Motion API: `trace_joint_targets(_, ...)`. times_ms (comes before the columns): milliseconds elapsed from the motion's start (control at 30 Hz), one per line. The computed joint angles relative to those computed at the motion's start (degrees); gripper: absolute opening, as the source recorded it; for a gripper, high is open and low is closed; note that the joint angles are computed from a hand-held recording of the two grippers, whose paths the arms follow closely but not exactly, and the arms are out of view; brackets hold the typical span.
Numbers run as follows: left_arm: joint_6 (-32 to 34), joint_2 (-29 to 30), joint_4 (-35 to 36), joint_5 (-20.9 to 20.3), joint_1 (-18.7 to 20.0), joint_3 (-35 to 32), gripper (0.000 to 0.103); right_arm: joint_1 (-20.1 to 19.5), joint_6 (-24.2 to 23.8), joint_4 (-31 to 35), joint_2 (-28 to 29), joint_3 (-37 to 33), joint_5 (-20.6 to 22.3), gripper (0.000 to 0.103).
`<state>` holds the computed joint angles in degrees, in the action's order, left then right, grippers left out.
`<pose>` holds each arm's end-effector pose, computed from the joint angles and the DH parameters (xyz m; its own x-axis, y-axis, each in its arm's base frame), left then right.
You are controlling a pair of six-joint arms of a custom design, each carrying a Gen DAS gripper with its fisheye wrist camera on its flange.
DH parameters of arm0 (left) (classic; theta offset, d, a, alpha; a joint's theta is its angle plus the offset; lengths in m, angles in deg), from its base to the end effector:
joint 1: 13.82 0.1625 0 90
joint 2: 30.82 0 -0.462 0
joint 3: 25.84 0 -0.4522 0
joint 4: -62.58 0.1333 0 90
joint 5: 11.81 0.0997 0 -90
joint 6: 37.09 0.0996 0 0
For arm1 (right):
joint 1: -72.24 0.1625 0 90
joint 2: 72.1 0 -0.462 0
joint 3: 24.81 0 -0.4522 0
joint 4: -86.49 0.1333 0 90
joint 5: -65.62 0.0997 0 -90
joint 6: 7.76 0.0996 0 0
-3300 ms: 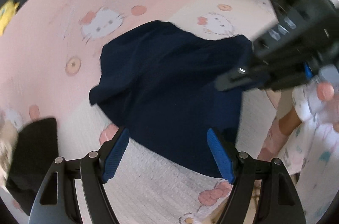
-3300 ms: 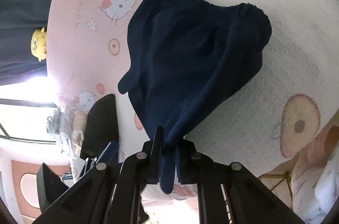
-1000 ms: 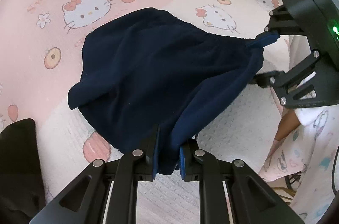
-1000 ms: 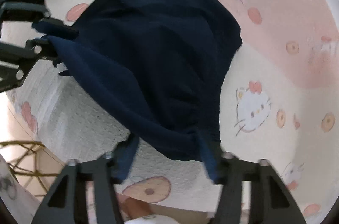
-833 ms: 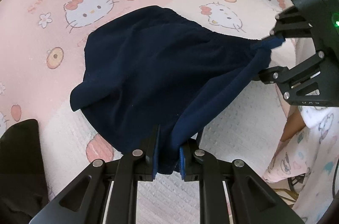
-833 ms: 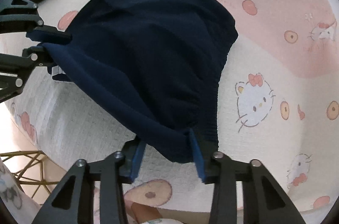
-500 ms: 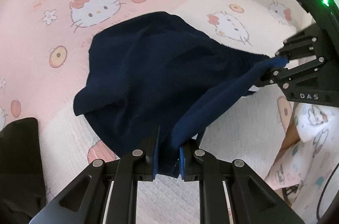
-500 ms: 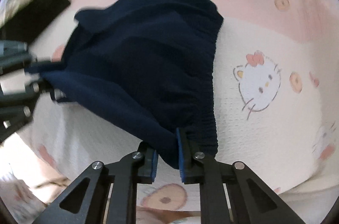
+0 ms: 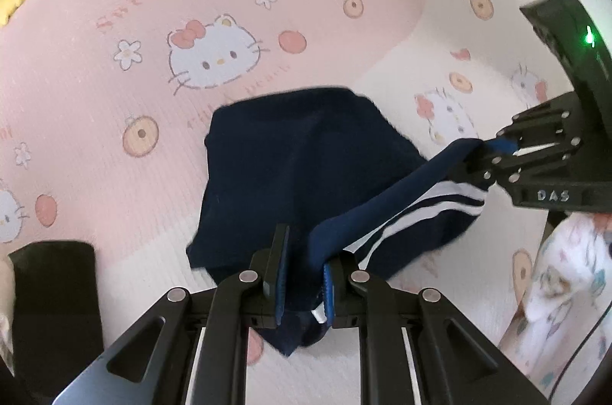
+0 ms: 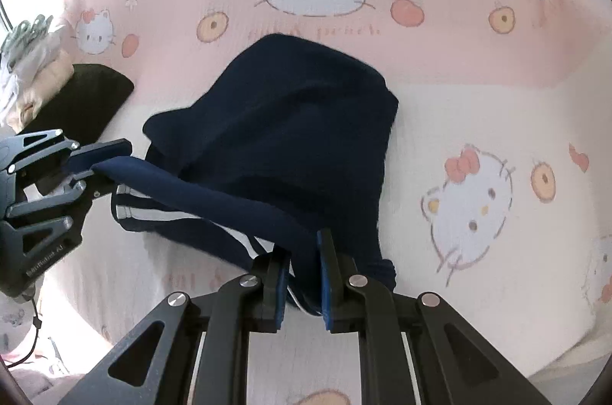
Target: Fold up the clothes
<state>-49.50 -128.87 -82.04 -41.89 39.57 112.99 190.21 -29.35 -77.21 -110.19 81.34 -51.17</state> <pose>-0.0543 -0.4411 0.3000 -0.6379 -0.0379 -0.7692 0.4525 0.7897 -0.4142 0.3785 -0.5242 -0.0506 -0.5807 -0.6763 0.4532 -0.7317 0.6776 0.0737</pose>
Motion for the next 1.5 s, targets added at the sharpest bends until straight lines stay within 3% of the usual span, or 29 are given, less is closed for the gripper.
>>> trace_joint_targets(233, 6.63, 3.09, -5.55, 0.02, 2.87, -3.45, 0.009, -1.11, 2.0, 2.41, 2.28, -4.88, 3.69, 0.01)
trace_joint_targets(633, 18.21, 10.04, -12.16, 0.95, 6.4, -10.96, 0.009, -2.26, 3.34, 6.81, 6.04, -12.58, 3.81, 0.01)
trace_joint_targets(800, 24.44, 13.42, -16.33, -0.42, 8.96, -15.27, 0.009, -2.87, 3.44, 8.34, 9.09, -17.71, 3.78, 0.01)
trace_joint_targets(967, 25.68, 16.84, -15.86, -2.01, 12.33, -20.21, 0.009, -4.16, 6.18, 9.59, 11.82, -22.08, 5.61, 0.01)
trace_joint_targets(1033, 24.08, 17.77, -12.59, -3.09, 13.74, -22.29, 0.009, -4.34, 6.28, 10.32, 12.72, -23.33, 5.12, 0.01)
trace_joint_targets(1333, 26.19, 22.99, -11.25, -2.46, 16.41, -26.92, 0.009, -5.36, 8.87, 14.03, 15.62, -27.64, 4.04, 0.01)
trace_joint_targets(1500, 19.48, 25.1, -2.19, -4.4, 18.96, -31.27, 0.009, -5.46, 10.3, 15.66, 17.06, -29.65, 2.49, 0.01)
